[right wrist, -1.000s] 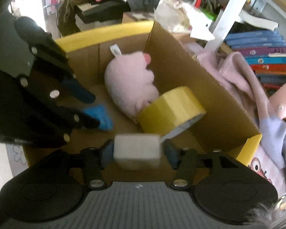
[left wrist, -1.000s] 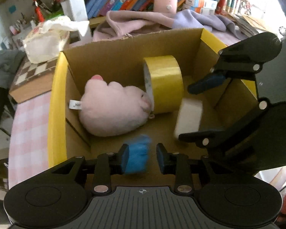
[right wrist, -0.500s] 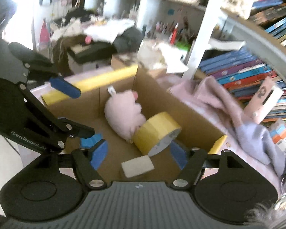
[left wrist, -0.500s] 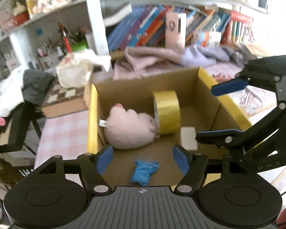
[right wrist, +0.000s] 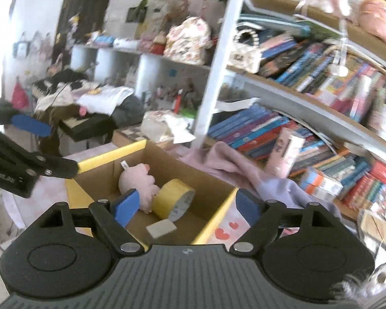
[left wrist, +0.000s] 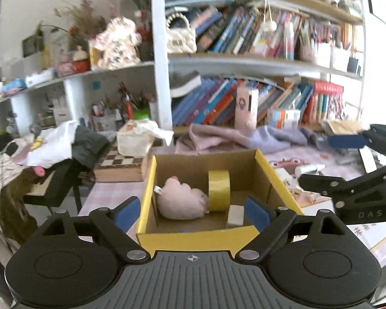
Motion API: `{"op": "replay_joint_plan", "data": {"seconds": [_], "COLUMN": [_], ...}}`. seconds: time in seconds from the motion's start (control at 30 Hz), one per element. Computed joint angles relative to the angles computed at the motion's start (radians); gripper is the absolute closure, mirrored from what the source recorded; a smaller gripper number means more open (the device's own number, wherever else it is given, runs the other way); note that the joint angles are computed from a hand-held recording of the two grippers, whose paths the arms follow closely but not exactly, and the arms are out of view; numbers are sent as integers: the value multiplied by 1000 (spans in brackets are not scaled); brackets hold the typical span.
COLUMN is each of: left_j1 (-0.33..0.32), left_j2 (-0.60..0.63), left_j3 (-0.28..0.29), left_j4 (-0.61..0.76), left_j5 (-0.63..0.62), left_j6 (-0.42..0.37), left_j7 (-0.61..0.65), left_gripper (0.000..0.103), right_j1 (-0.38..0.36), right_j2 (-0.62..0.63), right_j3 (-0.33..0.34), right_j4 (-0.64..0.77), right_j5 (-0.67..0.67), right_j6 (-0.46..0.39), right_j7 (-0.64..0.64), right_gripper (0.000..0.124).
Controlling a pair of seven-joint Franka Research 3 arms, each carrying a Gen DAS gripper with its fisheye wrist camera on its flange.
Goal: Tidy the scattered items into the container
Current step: 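Withdraw both tools from the box toward the scattered items on the mat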
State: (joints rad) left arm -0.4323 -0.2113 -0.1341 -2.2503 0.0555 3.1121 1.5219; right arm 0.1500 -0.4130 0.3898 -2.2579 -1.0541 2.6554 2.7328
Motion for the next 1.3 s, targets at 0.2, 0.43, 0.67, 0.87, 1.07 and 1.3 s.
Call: {"op": "replay_joint_plan", "data": {"seconds": [0.2,0.43,0.67,0.87,1.07,1.3], "left_j1": [-50,-20,-30,-185,-283,-389], "left_j2": [-98,-183,-244,-249,-232,-189], "left_j3": [34,-4,-19,74,118,161], "left_j4": [-111,-211,-301,-306,-296,-261], "left_j5": [-25,11,80,17,-94,-258], "left_j6": [1,-17,-6,-118,-147,-163], "left_j7": [2,-102,-180,-95,71,270], "left_gripper": [12,11,7,7,7,7], "right_j1": [13,56,94,167,203,217], "right_j2": [-139,-217,-253,-218,-213,-252], "right_j3": [65,123,172,156,153,157], "right_j4": [-102,-167,-196,-195,-187,-200], "right_j5": [60,197,308,426,474,496], "right_j6": [-114,-226,-305,-360,-438,-533], "right_j7": [122,116,142,89,72,102], "right_gripper": [40,39,37,32,29,29]}}
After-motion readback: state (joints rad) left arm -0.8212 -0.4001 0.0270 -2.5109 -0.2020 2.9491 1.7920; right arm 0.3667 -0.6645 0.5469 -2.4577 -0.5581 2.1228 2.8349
